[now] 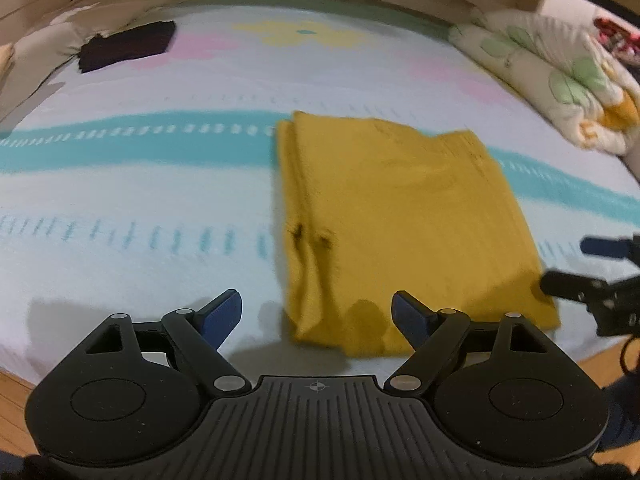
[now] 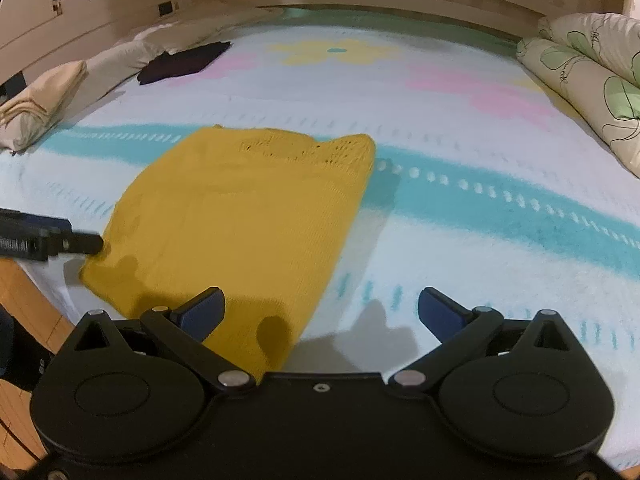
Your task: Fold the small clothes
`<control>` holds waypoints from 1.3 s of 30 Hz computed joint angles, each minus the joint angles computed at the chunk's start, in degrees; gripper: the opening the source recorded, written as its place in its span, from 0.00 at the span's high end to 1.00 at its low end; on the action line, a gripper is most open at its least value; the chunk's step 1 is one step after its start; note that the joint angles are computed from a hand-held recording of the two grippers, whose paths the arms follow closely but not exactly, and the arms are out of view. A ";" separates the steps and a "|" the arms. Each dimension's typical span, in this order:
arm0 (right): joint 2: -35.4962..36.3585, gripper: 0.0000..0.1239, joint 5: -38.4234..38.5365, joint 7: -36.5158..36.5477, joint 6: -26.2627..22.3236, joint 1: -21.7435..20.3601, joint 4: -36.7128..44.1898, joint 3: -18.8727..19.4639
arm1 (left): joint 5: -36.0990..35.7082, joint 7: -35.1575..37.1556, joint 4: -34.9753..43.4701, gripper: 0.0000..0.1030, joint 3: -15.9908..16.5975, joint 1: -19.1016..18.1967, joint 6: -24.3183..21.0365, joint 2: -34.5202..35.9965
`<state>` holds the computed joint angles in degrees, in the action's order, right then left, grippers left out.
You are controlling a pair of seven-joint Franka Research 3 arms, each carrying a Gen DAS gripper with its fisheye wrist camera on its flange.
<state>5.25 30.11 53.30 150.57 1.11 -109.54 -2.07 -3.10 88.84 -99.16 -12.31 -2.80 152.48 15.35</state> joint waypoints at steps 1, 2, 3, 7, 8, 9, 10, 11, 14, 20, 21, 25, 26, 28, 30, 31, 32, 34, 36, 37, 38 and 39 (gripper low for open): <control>-0.20 0.17 0.35 -0.48 0.08 0.00 -0.14 0.10 | 0.79 -0.39 -0.30 0.20 0.15 -0.41 0.32 -0.10; -0.73 0.17 0.58 -0.73 0.26 0.06 -0.61 0.17 | 1.97 -1.32 -0.97 0.20 0.44 -1.02 0.83 -0.46; -0.90 0.17 0.90 -1.13 0.54 0.13 -0.83 0.22 | 3.90 -2.97 -1.14 0.21 1.05 -1.87 1.11 -0.59; -1.81 0.17 2.18 -2.22 1.89 0.44 -1.99 0.29 | 14.74 -12.28 -1.76 0.21 4.13 -5.38 2.56 -1.21; -1.98 0.17 2.40 -2.08 2.27 0.53 -2.18 0.26 | 16.91 -13.94 -1.87 0.21 4.52 -5.77 2.76 -1.34; -2.20 0.17 2.32 -1.42 3.00 0.67 -2.53 0.22 | 19.12 -15.66 -1.93 0.21 4.89 -6.20 2.95 -1.43; -2.38 0.17 1.23 0.54 4.15 0.91 -2.97 0.10 | 21.03 -17.12 -1.98 0.21 5.15 -6.47 3.09 -1.53; -2.59 0.17 0.20 2.58 5.41 1.10 -3.50 -0.01 | 22.81 -18.59 -2.14 0.21 5.39 -6.71 3.13 -1.71; -2.99 0.17 -2.98 8.36 7.48 1.38 -4.49 -0.34 | 29.43 -24.64 -2.12 0.21 6.50 -7.96 2.62 -2.08; -3.77 0.17 -0.89 9.08 7.55 1.24 -5.21 -0.27 | 25.78 -22.46 -2.61 0.21 3.83 -5.54 3.13 -2.22; -3.89 0.17 -1.48 9.69 7.55 1.30 -5.39 -0.29 | 25.22 -22.32 -2.52 0.21 3.70 -5.41 2.93 -2.19; -4.55 0.17 -2.04 11.12 7.65 1.51 -6.23 -0.26 | 22.53 -21.18 -2.63 0.21 2.99 -4.93 2.43 -2.31; -4.71 0.17 -2.03 11.50 7.61 1.57 -6.43 -0.25 | 22.08 -21.15 -2.62 0.21 2.95 -4.93 2.25 -2.33; -4.97 0.17 -1.98 11.87 7.68 1.69 -6.79 -0.24 | 21.38 -21.01 -2.45 0.21 2.87 -4.96 1.66 -2.28; -5.21 0.17 -1.96 12.03 7.97 1.84 -7.16 -0.21 | 19.95 -20.08 -2.21 0.19 2.51 -4.70 1.39 -2.12; -5.27 0.17 -2.12 12.21 8.09 1.90 -7.28 -0.20 | 19.50 -19.94 -2.12 0.19 2.47 -4.68 1.29 -2.05; -5.34 0.17 -2.25 12.37 8.24 1.96 -7.41 -0.19 | 19.53 -20.10 -2.06 0.19 2.60 -4.78 1.13 -2.04; -5.37 0.17 -2.38 12.40 8.52 2.05 -7.51 -0.20 | 19.91 -20.51 -2.25 0.19 2.83 -5.01 1.41 -2.16; -5.43 0.17 -2.53 12.49 8.88 2.14 -7.64 -0.18 | 20.10 -20.67 -2.42 0.19 2.89 -5.11 1.58 -2.31; -5.47 0.17 -2.61 12.59 9.04 2.19 -7.71 -0.17 | 20.31 -20.80 -2.53 0.19 2.95 -5.18 1.74 -2.38; -5.54 0.17 -2.80 12.77 9.18 2.23 -7.82 -0.15 | 20.61 -20.95 -2.62 0.18 3.03 -5.27 1.84 -2.43; -5.58 0.17 -3.07 12.98 9.30 2.27 -7.89 -0.15 | 20.84 -21.12 -2.69 0.18 3.08 -5.34 1.90 -2.47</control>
